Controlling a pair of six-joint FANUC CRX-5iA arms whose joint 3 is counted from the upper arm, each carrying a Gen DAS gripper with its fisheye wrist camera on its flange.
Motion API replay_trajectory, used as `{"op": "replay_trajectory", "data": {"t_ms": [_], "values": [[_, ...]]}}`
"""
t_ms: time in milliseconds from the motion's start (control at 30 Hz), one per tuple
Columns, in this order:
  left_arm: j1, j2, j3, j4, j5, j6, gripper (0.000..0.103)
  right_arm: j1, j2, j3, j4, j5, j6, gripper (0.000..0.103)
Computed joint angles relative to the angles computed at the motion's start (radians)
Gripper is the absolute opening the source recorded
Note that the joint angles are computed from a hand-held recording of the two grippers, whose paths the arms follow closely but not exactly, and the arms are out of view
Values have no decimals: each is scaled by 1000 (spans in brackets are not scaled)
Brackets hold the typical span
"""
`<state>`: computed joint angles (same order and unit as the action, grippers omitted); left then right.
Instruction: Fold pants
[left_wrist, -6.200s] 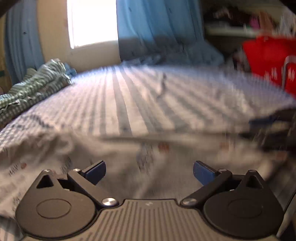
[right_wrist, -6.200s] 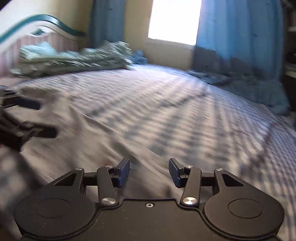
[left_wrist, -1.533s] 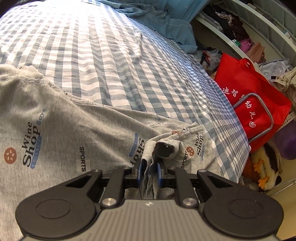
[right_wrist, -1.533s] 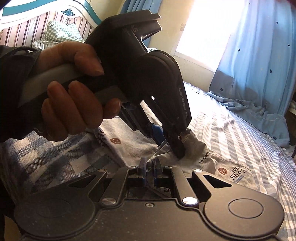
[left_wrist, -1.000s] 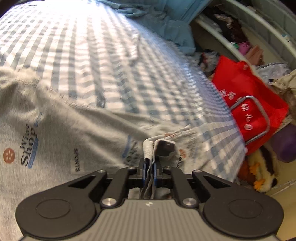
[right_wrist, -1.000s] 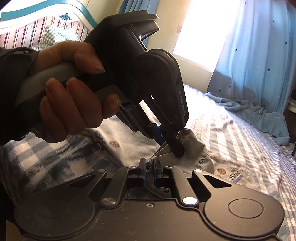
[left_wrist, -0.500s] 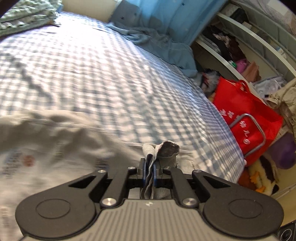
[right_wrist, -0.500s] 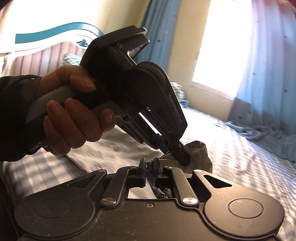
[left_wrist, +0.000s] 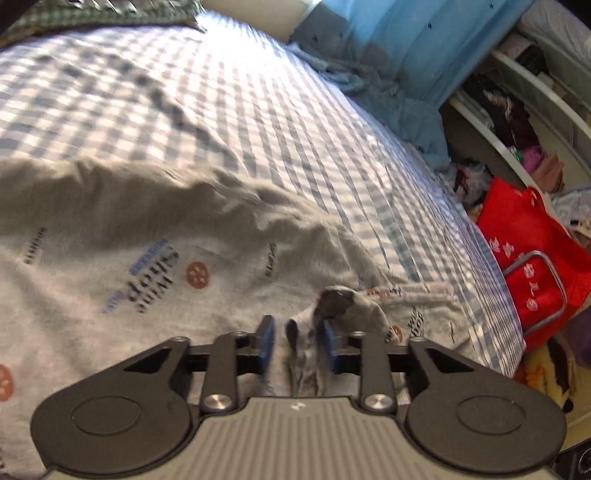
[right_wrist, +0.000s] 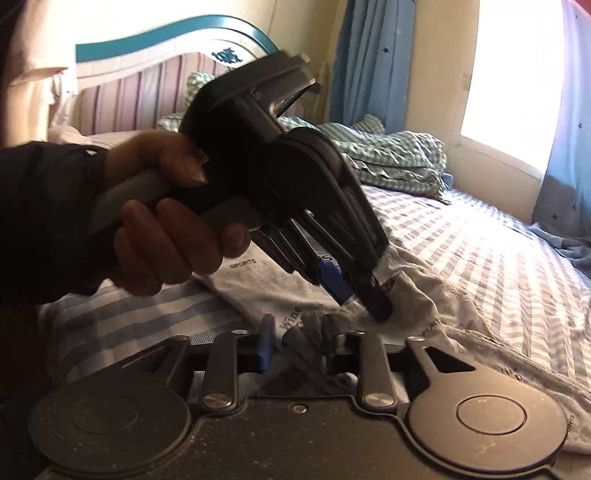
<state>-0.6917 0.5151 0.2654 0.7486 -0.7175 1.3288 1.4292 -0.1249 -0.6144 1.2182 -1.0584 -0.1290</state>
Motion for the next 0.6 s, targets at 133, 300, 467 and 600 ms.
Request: {"op": "replay_trajectory", "data": {"t_ms": [133,300,467,600], "values": [[-32,-108,-84,-178,156,131,61,118,-169,-130,-9,-168,-44,70],[-157,-161,-55,-513,287,340,94,212,-422,-231,-118,-451,71,76],[-274,-50,72,-537,280,261,94,-22,-724,-274,-284,-147,401,55],[-329,58,224,-559,162,185,85,-244,-735,-212,-531,78,744,47]]}}
